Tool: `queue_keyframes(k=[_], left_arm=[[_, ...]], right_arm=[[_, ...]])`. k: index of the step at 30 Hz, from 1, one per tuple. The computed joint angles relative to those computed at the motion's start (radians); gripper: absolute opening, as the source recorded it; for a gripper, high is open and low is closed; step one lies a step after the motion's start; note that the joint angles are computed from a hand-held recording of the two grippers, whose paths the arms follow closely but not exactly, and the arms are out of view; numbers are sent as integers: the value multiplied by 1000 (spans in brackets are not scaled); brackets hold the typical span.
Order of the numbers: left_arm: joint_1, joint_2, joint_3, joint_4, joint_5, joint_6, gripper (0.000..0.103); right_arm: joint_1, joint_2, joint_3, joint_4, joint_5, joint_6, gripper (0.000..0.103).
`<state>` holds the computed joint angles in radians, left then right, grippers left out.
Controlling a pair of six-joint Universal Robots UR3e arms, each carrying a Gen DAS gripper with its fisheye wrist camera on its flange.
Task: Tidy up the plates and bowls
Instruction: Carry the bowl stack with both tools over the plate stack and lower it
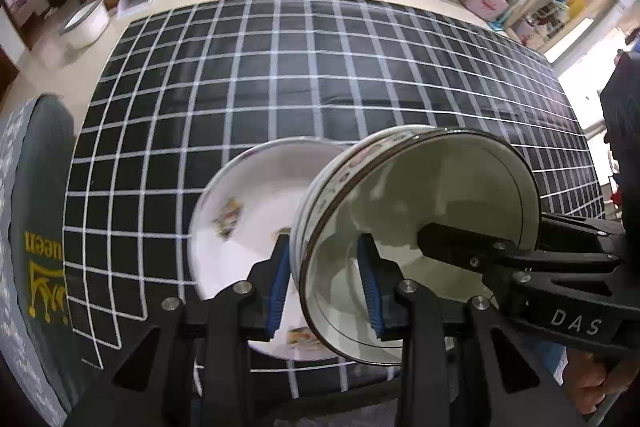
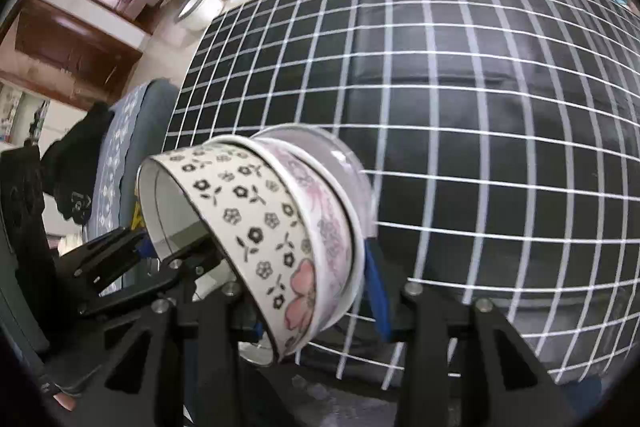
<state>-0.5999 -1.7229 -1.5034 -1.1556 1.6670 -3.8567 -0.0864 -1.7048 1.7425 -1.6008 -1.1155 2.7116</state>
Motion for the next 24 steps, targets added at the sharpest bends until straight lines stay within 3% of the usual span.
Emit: queue_keyframes(k=[11,24], left_arm=[[111,188,-309,83,-44,15,31],[162,186,-393,198,-112,45,31]], right_arm=[[155,139,-18,-94,3,93,44],[146,143,-9,-128,-39,81,45]])
